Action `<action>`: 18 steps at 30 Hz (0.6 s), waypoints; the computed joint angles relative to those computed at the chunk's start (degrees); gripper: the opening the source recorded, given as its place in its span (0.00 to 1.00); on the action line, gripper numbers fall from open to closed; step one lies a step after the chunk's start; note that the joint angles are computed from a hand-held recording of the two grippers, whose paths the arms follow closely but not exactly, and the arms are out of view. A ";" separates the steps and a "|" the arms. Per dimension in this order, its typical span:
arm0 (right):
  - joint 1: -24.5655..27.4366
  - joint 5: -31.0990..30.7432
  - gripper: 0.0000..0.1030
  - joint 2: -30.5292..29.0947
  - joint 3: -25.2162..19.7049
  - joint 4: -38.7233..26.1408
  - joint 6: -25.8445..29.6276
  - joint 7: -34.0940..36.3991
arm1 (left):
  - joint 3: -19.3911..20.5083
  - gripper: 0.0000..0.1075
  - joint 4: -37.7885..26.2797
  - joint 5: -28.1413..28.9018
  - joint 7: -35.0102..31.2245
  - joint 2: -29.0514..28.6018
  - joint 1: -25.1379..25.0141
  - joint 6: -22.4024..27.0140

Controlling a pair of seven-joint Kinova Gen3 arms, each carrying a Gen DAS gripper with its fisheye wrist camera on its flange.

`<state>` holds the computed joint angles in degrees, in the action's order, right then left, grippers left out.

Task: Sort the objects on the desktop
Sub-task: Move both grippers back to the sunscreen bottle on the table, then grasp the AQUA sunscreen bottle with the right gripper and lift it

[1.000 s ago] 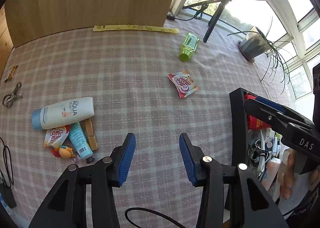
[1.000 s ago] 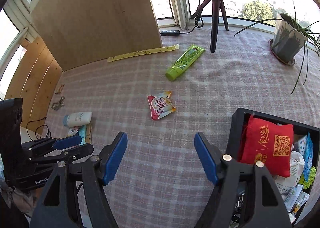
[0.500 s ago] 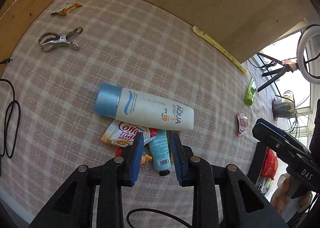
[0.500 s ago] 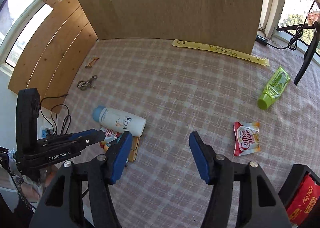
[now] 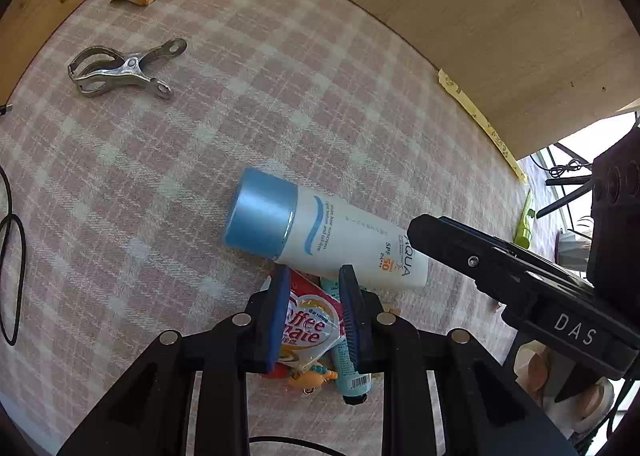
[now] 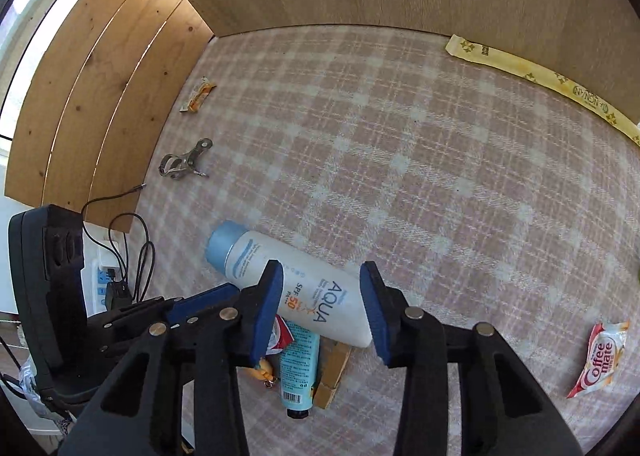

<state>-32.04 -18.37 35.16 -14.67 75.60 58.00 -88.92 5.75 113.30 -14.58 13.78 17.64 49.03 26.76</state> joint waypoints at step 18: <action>4.27 -6.41 0.35 5.60 -0.70 -3.78 -1.07 -1.85 | -3.23 0.27 -1.65 -0.70 -10.46 2.46 -3.17 -5.98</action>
